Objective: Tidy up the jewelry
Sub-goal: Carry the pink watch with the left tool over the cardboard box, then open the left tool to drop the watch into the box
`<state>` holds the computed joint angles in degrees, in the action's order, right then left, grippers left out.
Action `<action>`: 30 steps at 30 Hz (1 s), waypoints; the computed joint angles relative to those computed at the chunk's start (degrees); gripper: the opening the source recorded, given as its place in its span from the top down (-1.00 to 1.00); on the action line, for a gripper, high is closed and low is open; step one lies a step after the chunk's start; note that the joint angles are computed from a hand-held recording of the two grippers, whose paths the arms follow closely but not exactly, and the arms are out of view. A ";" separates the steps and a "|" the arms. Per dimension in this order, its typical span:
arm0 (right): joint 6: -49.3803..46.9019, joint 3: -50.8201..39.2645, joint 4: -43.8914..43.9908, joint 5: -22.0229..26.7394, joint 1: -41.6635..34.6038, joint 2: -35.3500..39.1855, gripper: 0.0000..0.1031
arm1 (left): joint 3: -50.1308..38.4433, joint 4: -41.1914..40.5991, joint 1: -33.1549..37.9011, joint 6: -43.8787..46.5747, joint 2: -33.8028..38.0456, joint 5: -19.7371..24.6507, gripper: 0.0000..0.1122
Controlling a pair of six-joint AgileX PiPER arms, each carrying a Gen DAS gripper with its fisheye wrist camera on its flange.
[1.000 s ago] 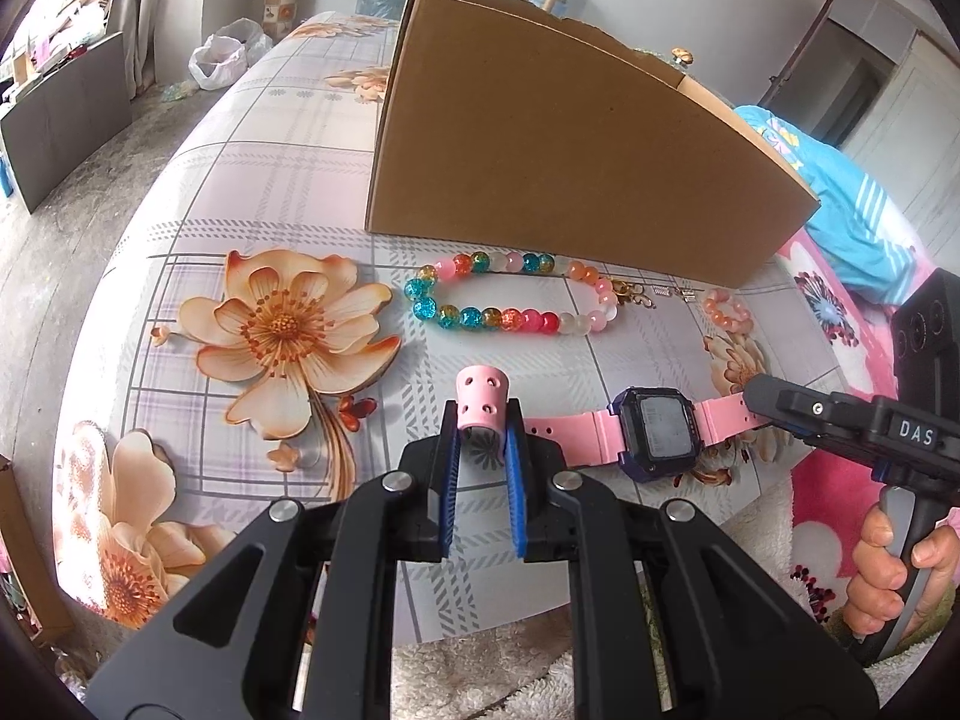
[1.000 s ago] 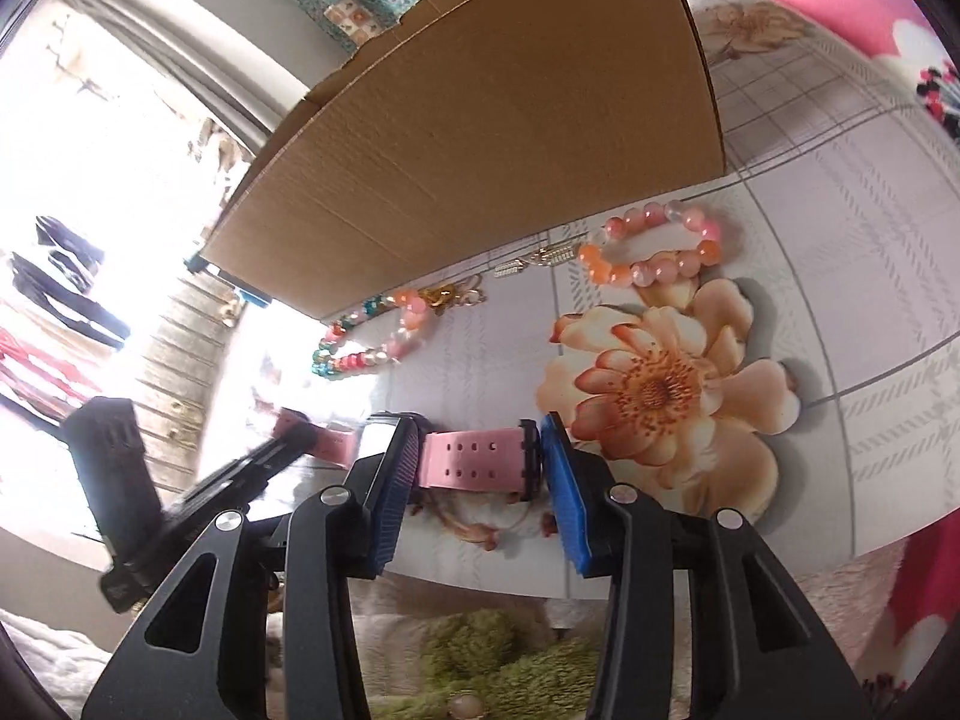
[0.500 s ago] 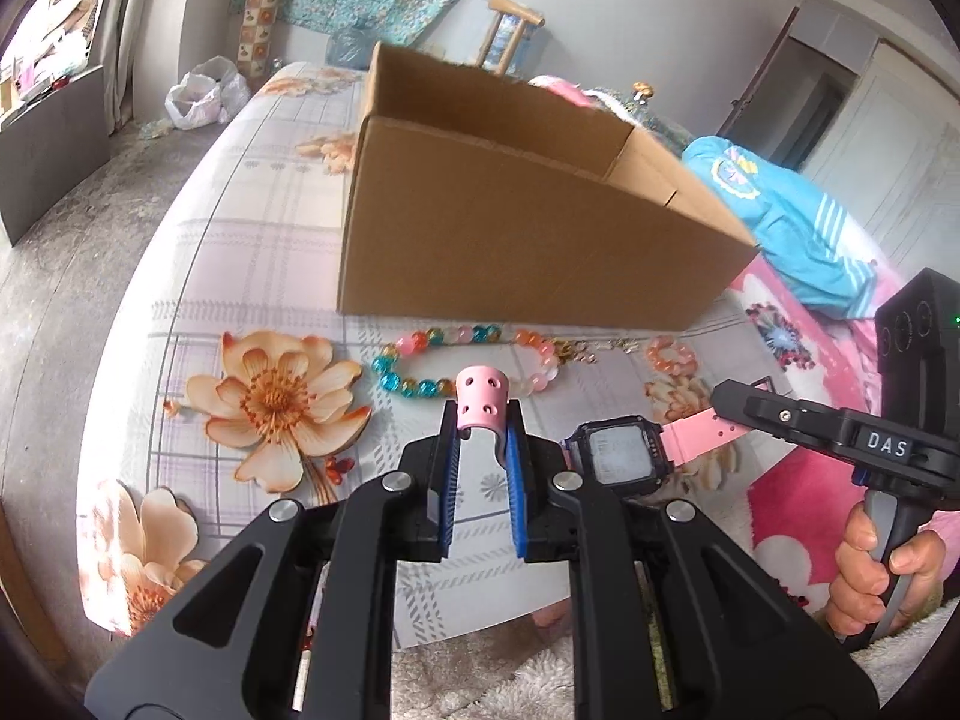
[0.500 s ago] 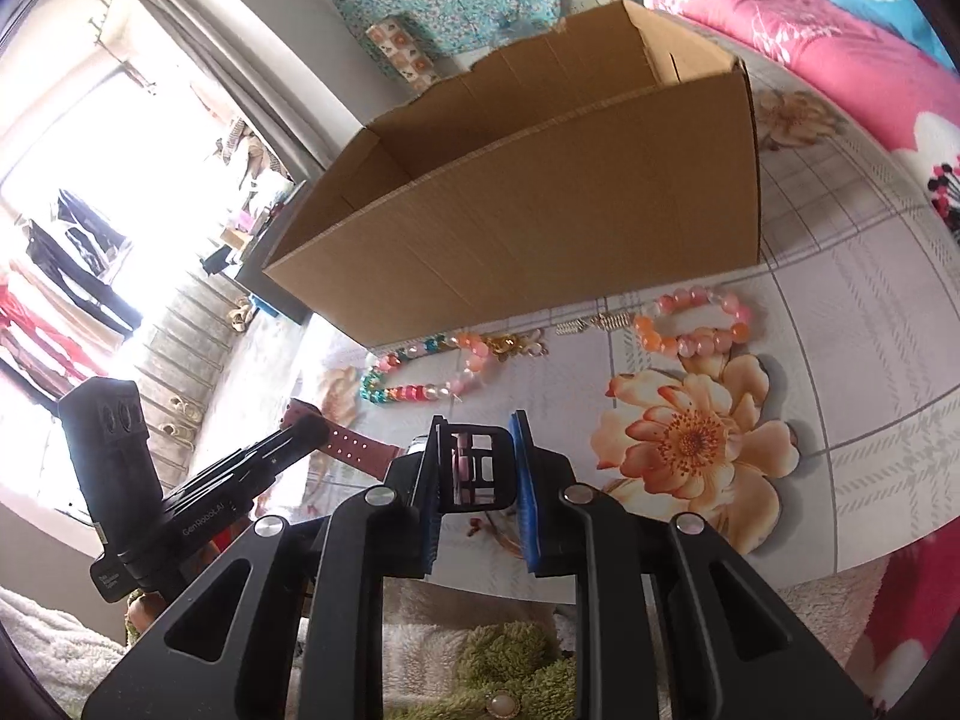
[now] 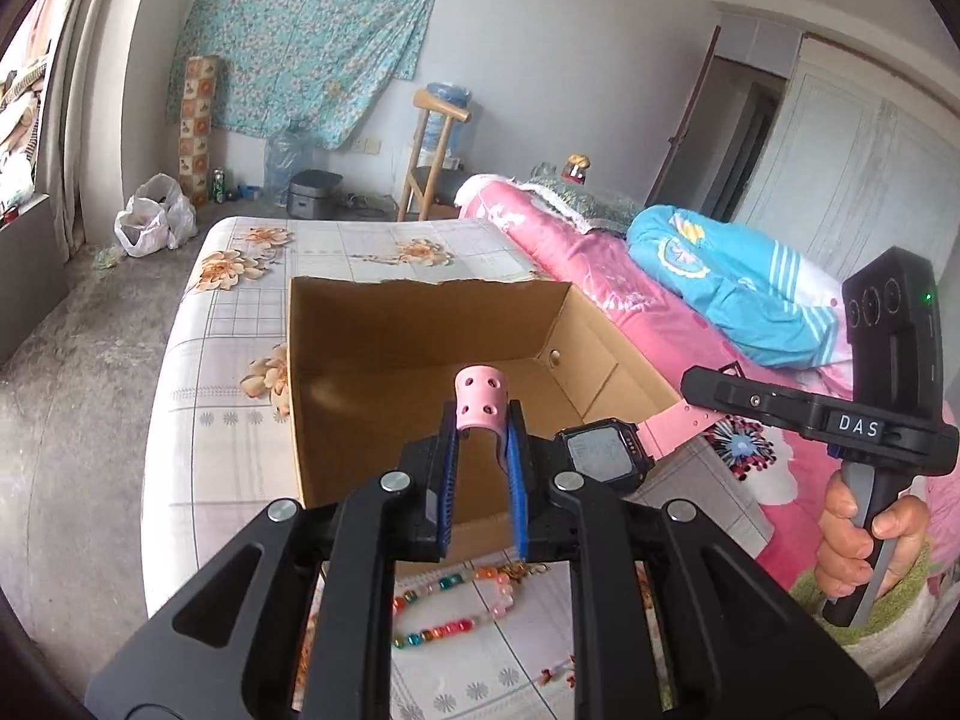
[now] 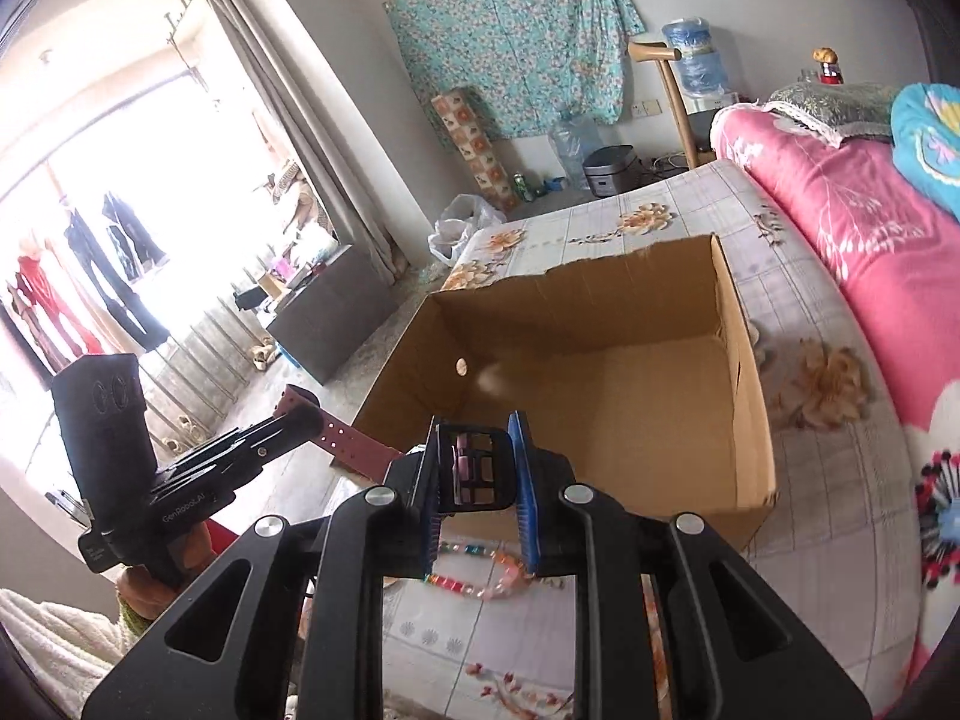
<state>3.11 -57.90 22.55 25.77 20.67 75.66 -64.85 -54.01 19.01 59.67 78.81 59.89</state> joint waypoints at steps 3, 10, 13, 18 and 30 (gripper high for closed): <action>-7.98 -13.41 4.56 8.73 -6.04 13.01 0.61 | -12.29 10.92 -9.13 -12.32 9.56 -3.63 0.75; 0.90 -49.80 -8.63 29.19 -8.10 42.27 0.61 | -39.86 33.33 -20.66 -34.44 32.65 0.42 0.69; 2.37 -59.76 -12.41 34.67 -7.80 49.68 0.59 | -43.38 37.17 -21.68 -38.34 36.34 0.57 0.54; 4.79 -62.20 -15.39 35.74 -8.82 50.72 0.45 | -41.91 37.72 -20.53 -39.69 35.58 -2.20 0.26; 10.15 -34.17 -24.43 17.70 -8.57 25.38 0.19 | -20.14 16.62 -7.71 -19.50 14.65 -7.45 -0.37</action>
